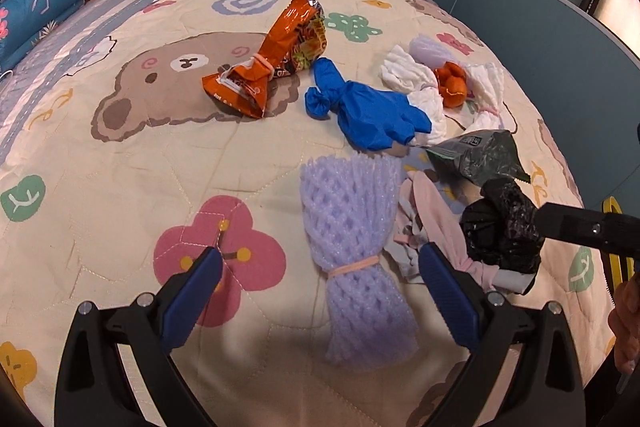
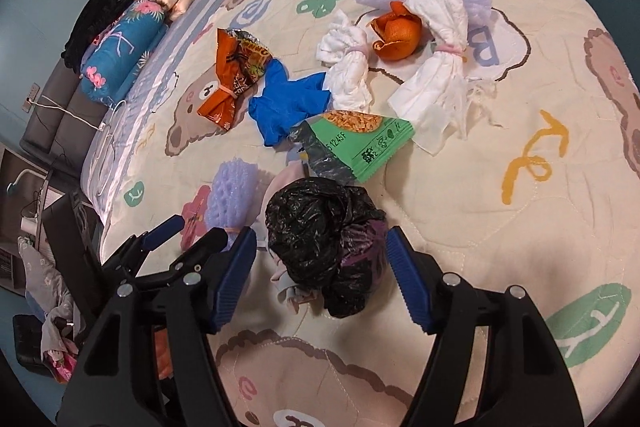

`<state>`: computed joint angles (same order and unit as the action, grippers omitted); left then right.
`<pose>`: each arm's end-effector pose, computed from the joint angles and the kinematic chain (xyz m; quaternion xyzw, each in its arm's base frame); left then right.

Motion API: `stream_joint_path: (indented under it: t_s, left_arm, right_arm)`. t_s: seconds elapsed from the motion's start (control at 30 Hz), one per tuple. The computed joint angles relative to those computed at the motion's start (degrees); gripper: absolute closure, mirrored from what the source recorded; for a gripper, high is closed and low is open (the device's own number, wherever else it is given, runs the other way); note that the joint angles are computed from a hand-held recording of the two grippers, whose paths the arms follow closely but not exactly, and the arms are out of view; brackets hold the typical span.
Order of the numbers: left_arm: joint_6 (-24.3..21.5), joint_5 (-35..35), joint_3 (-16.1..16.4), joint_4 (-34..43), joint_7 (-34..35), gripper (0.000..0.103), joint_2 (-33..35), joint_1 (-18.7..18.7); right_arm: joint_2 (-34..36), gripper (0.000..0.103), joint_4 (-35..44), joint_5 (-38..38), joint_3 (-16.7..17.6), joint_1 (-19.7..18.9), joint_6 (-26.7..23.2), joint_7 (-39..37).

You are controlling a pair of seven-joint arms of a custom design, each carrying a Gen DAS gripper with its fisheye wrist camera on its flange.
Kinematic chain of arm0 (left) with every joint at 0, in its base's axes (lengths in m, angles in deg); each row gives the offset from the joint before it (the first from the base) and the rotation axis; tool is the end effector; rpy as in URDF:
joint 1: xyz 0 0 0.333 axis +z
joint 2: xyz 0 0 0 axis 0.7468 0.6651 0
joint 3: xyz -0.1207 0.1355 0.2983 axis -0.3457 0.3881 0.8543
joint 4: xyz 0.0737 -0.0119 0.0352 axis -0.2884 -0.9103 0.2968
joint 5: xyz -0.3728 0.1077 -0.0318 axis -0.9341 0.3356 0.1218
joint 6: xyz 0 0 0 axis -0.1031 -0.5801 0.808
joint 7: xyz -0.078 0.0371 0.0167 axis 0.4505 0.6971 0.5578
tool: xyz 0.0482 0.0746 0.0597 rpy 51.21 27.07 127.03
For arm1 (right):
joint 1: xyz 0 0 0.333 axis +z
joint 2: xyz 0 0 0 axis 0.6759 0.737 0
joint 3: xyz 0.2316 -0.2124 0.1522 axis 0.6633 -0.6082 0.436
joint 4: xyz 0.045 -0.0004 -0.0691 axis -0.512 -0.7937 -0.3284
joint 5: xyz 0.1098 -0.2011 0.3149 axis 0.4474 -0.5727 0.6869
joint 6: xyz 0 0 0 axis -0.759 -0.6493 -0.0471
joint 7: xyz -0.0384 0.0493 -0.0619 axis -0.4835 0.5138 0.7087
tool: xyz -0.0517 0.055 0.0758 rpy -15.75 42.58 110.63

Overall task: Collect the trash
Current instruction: 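Grasp the black bag with the right tool while the left tool grasps the lavender foam net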

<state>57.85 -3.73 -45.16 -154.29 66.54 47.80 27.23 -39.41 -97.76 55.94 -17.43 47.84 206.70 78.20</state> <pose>0.5906 -0.3452 0.5066 -0.7727 0.5575 -0.2433 0.1811 0.7122 0.1350 0.5365 -0.7859 0.5388 0.0712 0.2950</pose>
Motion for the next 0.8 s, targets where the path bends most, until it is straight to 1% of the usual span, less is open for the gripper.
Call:
stream_joint_path:
  t_s: [0.1, 0.17, 0.2, 0.27, 0.33, 0.37, 0.4, 0.43, 0.5, 0.53, 0.57, 0.6, 0.7, 0.8]
  left_arm:
    - [0.6, -1.0, -0.2, 0.0, 0.7, 0.008, 0.3, 0.4]
    - [1.0, -1.7, -0.2, 0.0, 0.9, 0.009, 0.6, 0.6]
    - [1.1, -2.0, -0.2, 0.0, 1.0, 0.014, 0.6, 0.6]
    - [2.2, -2.9, -0.4, -0.3, 1.6, 0.019, 0.7, 0.9]
    - [2.1, -3.5, -0.5, 0.1, 2.6, 0.023, 1.1, 0.9]
    - [2.1, -3.9, -0.6, 0.3, 3.1, 0.027, 1.4, 0.9]
    - [2.3, -4.7, -0.8, 0.4, 3.9, 0.035, 1.6, 1.1]
    - [2.4, -5.5, -0.9, 0.6, 4.8, 0.039, 1.9, 1.2]
    - [2.3, -6.4, -1.0, 0.8, 5.7, 0.051, 2.2, 1.2]
    - [2.5, -6.8, -1.0, 0.8, 6.1, 0.055, 2.2, 1.2]
    - [2.7, -7.3, -1.0, 0.8, 6.5, 0.063, 2.3, 1.2]
    - [2.9, -7.7, -1.1, 0.8, 6.8, 0.067, 2.4, 1.3]
    - [3.1, -7.7, -0.7, 0.6, 6.6, 0.074, 2.2, 0.9]
    - [5.3, -8.7, -1.0, -0.7, 7.2, 0.075, 1.4, 1.3]
  right_arm:
    - [1.6, 0.039, 1.8, -0.7, 0.1, 0.4, -1.2, 0.9]
    - [2.0, 0.04, 2.1, -1.3, 0.0, 0.7, -1.0, 1.2]
    - [2.3, 0.043, 2.4, -1.5, 0.0, 0.9, -0.9, 1.5]
    - [2.9, 0.046, 2.9, -1.8, 0.0, 1.0, -0.8, 2.0]
    - [3.4, 0.047, 3.3, -2.2, 0.0, 1.1, -0.6, 2.6]
    - [3.6, 0.048, 3.4, -2.5, 0.0, 1.2, -0.6, 2.9]
    - [3.8, 0.05, 3.6, -3.0, -0.1, 1.3, -0.5, 3.3]
    - [4.0, 0.051, 3.6, -3.2, -0.1, 1.4, -0.3, 3.4]
    - [4.0, 0.054, 3.6, -3.5, -0.1, 1.3, -0.1, 3.2]
    - [4.0, 0.055, 3.4, -3.6, 0.0, 1.3, 0.0, 3.1]
    - [3.9, 0.058, 3.3, -3.8, 0.0, 1.2, 0.1, 3.0]
    - [3.7, 0.059, 2.8, -4.1, -0.1, 1.3, 0.4, 2.6]
    - [2.9, 0.064, 1.5, -4.5, -0.1, 1.5, 1.4, 2.2]
    - [2.1, 0.069, 0.5, -4.3, 0.0, 1.5, 2.1, 1.3]
